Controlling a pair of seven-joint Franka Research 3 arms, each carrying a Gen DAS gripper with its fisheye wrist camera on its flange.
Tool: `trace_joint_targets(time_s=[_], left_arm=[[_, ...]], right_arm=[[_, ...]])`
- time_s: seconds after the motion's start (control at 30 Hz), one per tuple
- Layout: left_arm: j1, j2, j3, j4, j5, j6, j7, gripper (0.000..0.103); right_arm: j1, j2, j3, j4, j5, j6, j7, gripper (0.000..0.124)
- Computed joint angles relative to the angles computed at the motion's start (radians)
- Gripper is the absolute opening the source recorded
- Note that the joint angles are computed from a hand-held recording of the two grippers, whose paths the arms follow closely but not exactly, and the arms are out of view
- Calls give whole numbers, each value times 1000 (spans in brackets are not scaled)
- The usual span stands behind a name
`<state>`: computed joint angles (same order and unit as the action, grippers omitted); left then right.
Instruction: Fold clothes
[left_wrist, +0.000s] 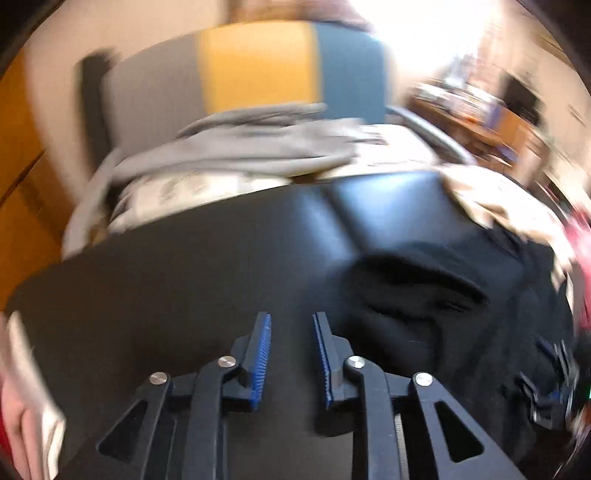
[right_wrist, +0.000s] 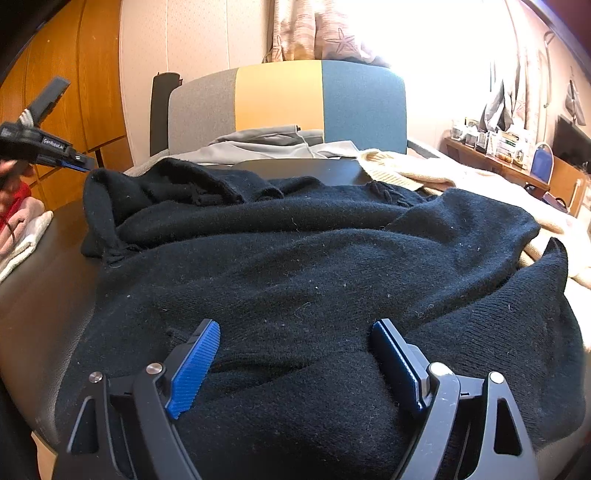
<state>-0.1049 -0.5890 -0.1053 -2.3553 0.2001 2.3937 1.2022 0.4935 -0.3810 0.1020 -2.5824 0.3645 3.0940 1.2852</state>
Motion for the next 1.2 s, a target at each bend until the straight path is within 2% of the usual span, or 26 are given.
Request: trace_joint_targets(time_s=[0.07, 0.17, 0.23, 0.33, 0.4, 0.47, 0.53, 0.57, 0.6, 0.63, 0.67, 0.7, 0.8, 0.97, 1.1, 1.2], left_arm=[[-36, 49, -25, 25, 26, 55, 62, 34], [-81, 163, -47, 123, 46, 51, 179, 34], [-91, 255, -71, 211, 76, -22, 259, 34], [-63, 366, -148, 311, 286, -124, 267, 34], [-72, 407, -157, 336, 361, -145, 294, 34], [-92, 442, -151, 357, 352, -188, 366, 34], [-101, 480, -147, 377, 356, -216, 378, 34], [-104, 499, -145, 388, 361, -226, 374, 31], [-106, 511, -140, 397, 348, -228, 356, 21], [-105, 515, -131, 404, 315, -221, 323, 19], [-103, 520, -123, 410, 282, -214, 291, 10], [-99, 514, -116, 407, 255, -198, 258, 6], [-81, 430, -93, 334, 202, -90, 157, 5], [-42, 223, -57, 163, 112, 88, 16, 3], [1, 64, -25, 33, 85, 150, -69, 3], [42, -59, 2, -72, 62, 154, -131, 3]], right_arm=[[6, -1, -7, 0, 3, -2, -5, 86], [10, -4, -10, -2, 6, -2, -8, 86], [11, -2, -10, -1, 8, 1, -8, 86], [28, -2, -26, -2, 21, 2, -21, 86], [43, -3, -39, -3, 33, 3, -33, 86], [57, -3, -51, -3, 47, 5, -46, 87], [67, -3, -59, -2, 59, 6, -57, 87], [70, -2, -61, -2, 64, 7, -61, 87], [73, -1, -63, -1, 69, 8, -66, 87], [74, -1, -64, -1, 73, 8, -69, 87], [73, 0, -63, 0, 76, 8, -72, 87], [72, 1, -61, 1, 78, 8, -74, 87], [67, 3, -55, 2, 82, 9, -76, 87], [50, 7, -39, 3, 75, 11, -70, 87], [42, 7, -34, 5, 67, 6, -66, 87], [38, 9, -32, 6, 63, 4, -65, 87]])
